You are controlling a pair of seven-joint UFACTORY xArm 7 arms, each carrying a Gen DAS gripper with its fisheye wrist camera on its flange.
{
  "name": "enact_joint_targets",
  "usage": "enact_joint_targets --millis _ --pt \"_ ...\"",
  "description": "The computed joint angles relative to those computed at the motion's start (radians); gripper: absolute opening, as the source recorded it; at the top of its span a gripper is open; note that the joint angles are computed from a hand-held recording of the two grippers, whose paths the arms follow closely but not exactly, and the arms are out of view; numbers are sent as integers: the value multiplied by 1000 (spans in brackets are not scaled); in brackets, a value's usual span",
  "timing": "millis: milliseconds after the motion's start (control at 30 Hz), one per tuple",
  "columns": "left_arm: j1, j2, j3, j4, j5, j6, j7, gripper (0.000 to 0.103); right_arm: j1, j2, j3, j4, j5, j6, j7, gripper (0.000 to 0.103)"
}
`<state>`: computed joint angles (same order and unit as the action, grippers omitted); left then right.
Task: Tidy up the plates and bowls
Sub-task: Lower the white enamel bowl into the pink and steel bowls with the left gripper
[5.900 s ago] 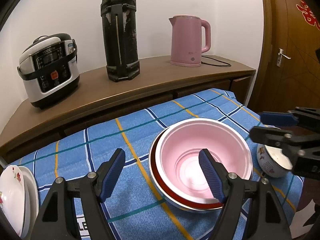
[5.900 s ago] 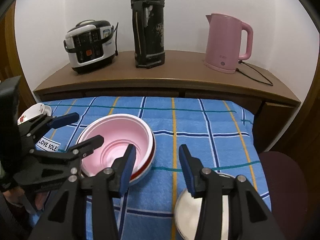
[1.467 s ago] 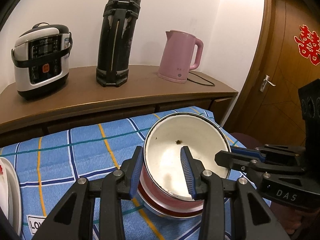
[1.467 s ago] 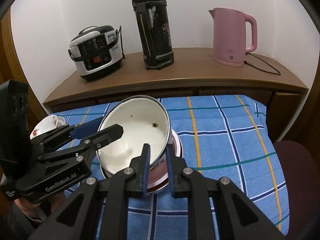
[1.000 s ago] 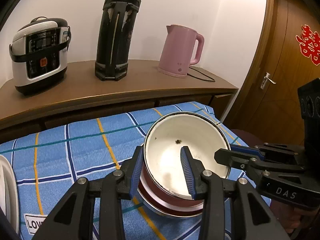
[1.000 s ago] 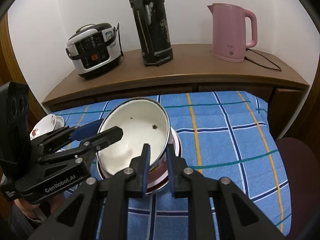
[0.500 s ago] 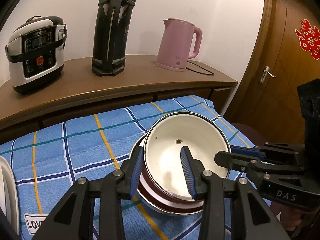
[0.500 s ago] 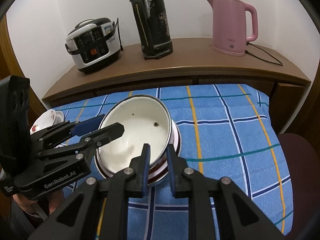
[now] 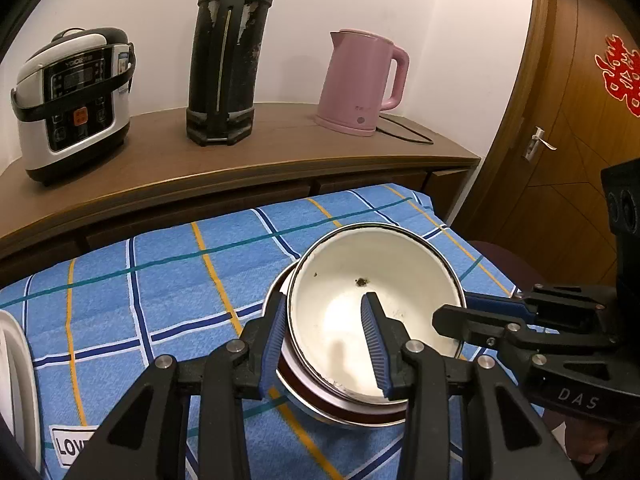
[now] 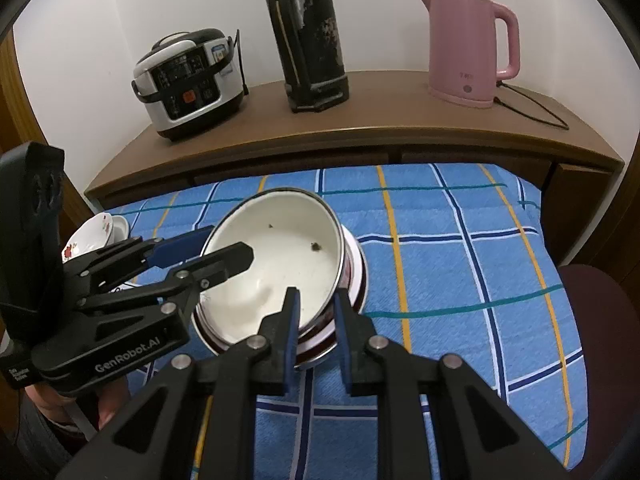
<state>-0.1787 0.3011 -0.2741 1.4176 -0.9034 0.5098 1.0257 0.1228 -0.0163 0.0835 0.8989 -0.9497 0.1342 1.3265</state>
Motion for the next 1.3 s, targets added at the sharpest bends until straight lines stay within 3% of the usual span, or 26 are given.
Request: enact_joint_targets --millis 933,1300 --pt "-1 -1 -3 -3 -5 -7 15 41 4 3 -2 6 1 16 -6 18" --pt "-2 -5 -2 -4 -6 -6 17 41 11 2 3 16 -64 53 42 18"
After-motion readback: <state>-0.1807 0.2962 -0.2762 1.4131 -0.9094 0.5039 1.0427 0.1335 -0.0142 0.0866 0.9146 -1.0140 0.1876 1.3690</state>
